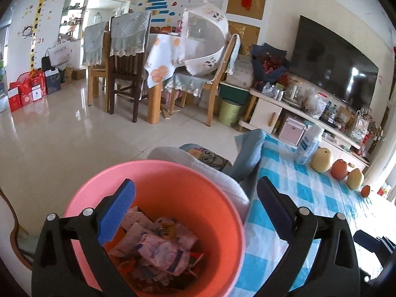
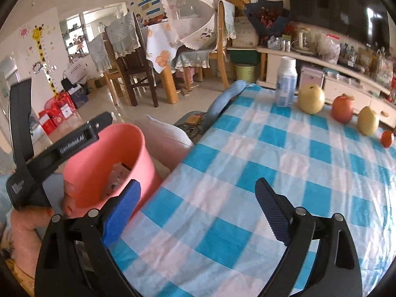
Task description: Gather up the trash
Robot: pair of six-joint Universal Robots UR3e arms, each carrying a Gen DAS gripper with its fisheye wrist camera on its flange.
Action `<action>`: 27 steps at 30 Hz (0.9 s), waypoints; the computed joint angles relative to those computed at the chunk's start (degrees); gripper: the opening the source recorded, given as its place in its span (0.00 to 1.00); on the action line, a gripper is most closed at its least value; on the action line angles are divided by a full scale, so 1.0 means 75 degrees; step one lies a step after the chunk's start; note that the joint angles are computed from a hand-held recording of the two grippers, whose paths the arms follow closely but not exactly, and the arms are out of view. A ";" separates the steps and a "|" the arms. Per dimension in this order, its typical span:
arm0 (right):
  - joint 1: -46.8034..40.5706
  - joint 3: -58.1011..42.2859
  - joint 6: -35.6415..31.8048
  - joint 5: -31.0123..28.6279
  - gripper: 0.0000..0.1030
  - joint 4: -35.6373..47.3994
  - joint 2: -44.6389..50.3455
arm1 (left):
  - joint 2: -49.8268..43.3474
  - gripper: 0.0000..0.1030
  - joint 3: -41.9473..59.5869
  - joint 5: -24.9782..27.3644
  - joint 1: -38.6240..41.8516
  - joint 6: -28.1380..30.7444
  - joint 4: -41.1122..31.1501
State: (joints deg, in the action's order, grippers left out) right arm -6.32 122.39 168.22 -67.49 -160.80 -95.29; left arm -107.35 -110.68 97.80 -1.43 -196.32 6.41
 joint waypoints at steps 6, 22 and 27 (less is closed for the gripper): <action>-0.0556 0.0532 -0.0391 -0.0004 0.90 0.0169 -0.0629 | -0.0248 0.96 0.0444 0.0232 -0.0530 -0.0072 -0.0088; -0.2961 0.1740 -0.1720 0.0795 0.90 0.1412 -0.2535 | -0.1183 0.96 0.1896 0.0767 -0.1886 -0.0128 -0.0565; -0.3820 0.2005 -0.2229 0.1215 0.90 0.2005 -0.3080 | -0.1390 0.96 0.2237 0.0874 -0.2192 -0.0111 -0.0713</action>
State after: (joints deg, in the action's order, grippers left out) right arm -34.97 137.42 151.50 -58.38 -145.76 -118.39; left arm -117.78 -93.90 104.35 -17.87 -197.16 1.07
